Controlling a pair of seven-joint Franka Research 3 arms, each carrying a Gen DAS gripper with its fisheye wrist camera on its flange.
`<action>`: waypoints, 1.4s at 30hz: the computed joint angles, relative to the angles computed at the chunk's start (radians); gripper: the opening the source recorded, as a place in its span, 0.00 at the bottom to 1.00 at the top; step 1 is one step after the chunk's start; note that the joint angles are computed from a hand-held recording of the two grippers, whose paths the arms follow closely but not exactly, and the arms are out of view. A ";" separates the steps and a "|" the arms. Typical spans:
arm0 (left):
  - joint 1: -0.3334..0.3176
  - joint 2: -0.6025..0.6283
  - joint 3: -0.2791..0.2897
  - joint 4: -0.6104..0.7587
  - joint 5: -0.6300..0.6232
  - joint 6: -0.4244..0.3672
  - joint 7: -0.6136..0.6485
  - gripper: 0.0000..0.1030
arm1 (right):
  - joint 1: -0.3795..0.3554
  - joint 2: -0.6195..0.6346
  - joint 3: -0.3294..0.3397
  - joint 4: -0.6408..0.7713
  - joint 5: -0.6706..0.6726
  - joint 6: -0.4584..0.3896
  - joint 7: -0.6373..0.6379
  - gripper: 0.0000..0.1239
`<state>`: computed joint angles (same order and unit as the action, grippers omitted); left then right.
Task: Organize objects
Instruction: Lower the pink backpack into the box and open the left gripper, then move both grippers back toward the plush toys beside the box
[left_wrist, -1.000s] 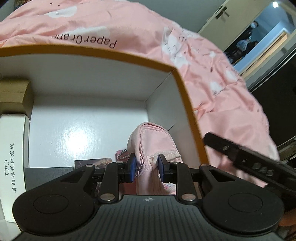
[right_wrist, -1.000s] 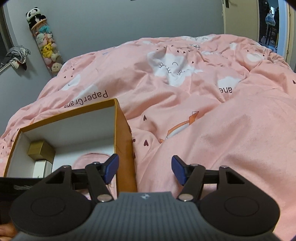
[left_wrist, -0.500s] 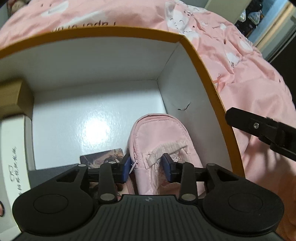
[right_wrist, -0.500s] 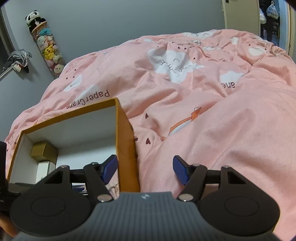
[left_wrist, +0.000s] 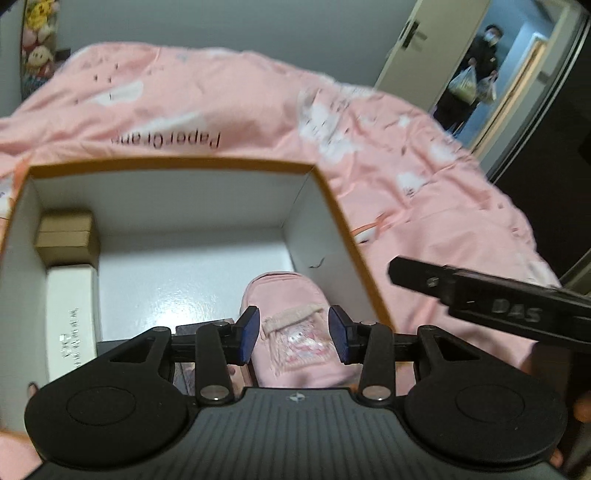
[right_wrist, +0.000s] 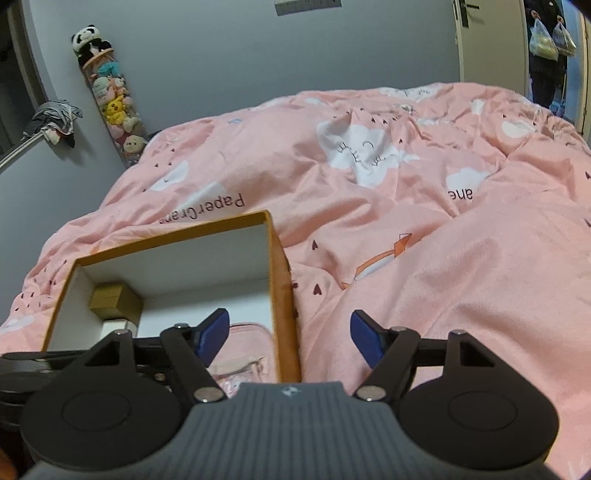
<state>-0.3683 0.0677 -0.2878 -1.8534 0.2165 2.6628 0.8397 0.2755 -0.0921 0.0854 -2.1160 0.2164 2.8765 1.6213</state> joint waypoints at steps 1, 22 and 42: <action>0.000 -0.029 0.000 -0.028 0.002 0.014 -0.006 0.46 | 0.003 -0.015 0.000 -0.016 0.007 0.005 -0.005 0.60; -0.066 -0.294 0.005 -0.324 -0.152 -0.033 0.014 0.49 | 0.021 -0.238 0.043 -0.246 -0.024 -0.258 -0.112 0.63; -0.047 -0.162 -0.030 -0.281 -0.115 -0.097 -0.013 0.63 | 0.048 -0.141 0.001 -0.230 0.084 -0.371 -0.253 0.22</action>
<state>-0.4156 -0.0939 -0.3179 -2.1340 0.1019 2.5656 0.8264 0.3239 -0.2333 0.0869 -2.3463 0.3004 2.5054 1.3679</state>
